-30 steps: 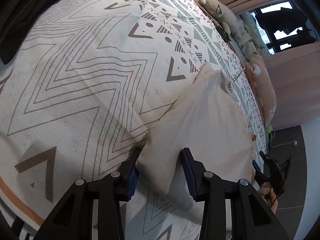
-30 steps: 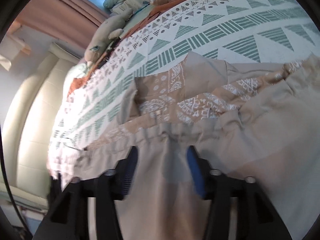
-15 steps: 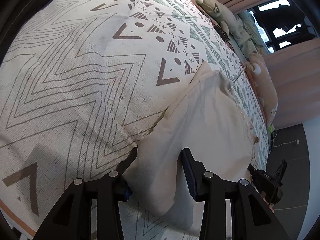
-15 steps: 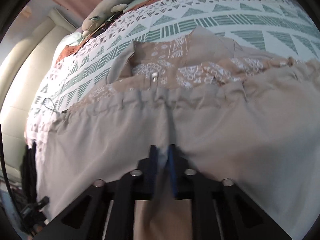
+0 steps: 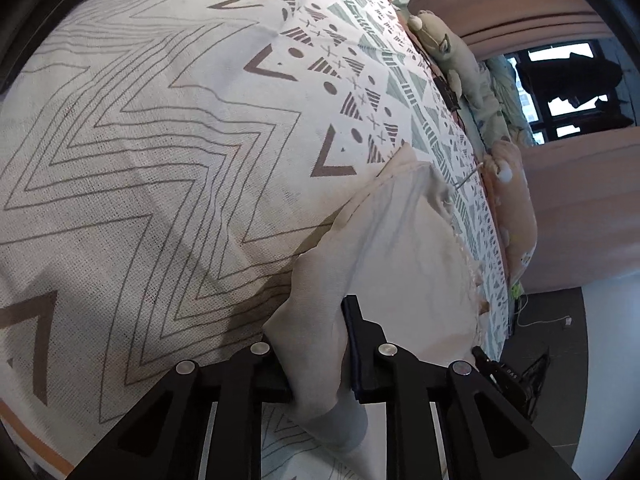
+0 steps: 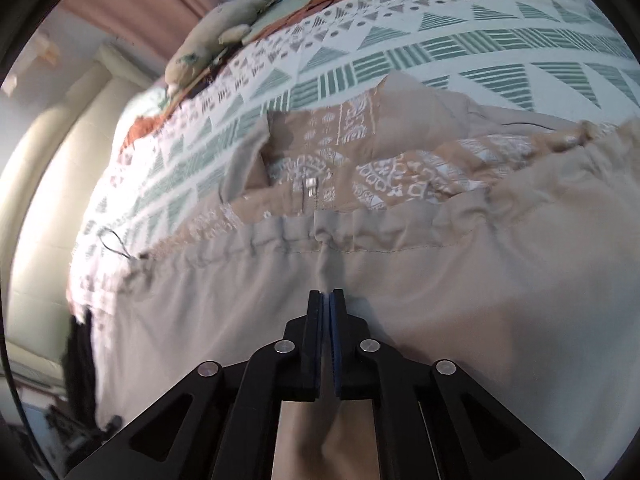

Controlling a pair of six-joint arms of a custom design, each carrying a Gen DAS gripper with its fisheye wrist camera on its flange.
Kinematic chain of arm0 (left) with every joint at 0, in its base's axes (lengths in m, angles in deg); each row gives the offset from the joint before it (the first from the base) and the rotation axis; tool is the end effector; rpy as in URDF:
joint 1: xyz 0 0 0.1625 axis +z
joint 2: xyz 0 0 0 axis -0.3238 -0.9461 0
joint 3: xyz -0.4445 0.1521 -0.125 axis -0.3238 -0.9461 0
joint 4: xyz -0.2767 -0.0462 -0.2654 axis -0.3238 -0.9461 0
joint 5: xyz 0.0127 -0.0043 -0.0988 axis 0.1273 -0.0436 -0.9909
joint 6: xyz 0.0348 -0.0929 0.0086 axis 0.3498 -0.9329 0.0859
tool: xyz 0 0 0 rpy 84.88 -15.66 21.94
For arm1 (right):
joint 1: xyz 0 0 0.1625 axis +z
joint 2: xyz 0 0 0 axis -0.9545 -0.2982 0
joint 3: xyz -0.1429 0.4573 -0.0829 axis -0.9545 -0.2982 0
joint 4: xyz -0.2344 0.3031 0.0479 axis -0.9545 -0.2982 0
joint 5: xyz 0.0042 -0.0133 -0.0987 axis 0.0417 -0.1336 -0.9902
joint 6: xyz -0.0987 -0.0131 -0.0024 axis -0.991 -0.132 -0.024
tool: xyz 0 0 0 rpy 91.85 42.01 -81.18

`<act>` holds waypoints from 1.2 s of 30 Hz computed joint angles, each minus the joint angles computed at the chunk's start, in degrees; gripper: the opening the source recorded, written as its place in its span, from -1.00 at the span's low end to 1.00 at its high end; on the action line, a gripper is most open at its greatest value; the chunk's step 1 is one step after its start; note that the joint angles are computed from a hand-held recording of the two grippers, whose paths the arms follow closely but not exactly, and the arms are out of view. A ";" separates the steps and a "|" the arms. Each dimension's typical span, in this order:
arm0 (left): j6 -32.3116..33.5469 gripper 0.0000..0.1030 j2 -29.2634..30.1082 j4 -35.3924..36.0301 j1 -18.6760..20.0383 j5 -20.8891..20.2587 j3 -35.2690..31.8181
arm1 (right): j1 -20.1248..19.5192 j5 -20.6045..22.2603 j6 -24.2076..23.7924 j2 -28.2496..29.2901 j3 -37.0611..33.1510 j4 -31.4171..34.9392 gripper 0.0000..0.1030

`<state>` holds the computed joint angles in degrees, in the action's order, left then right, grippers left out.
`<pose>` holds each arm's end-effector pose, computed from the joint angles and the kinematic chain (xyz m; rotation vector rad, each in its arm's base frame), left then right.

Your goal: Fold large clothes

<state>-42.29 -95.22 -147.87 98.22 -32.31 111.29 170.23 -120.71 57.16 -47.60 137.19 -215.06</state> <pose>0.0906 -0.4049 0.2958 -0.6896 2.8277 -0.9976 0.1717 -0.5482 0.0648 -0.1146 -2.7541 0.7317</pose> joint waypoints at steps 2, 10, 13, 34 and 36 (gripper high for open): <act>0.89 -0.67 -1.19 0.01 -0.60 -0.74 0.08 | 1.14 -0.35 0.08 -1.64 2.72 -3.26 -0.13; 1.61 -0.74 -4.36 0.09 -0.53 -4.33 0.26 | 6.75 -3.97 -0.35 -4.68 12.22 -12.60 0.07; 1.67 -0.75 -5.86 0.35 -0.46 -4.92 0.97 | 8.07 -5.13 0.46 -4.95 14.84 -14.00 0.07; 5.13 -0.78 -22.73 11.12 1.64 -6.31 0.71 | 17.37 -3.38 6.08 2.99 21.21 -22.05 0.05; 5.27 -0.78 -23.29 11.93 0.97 -6.30 0.46 | 18.24 -2.58 6.43 4.11 21.03 -22.30 0.00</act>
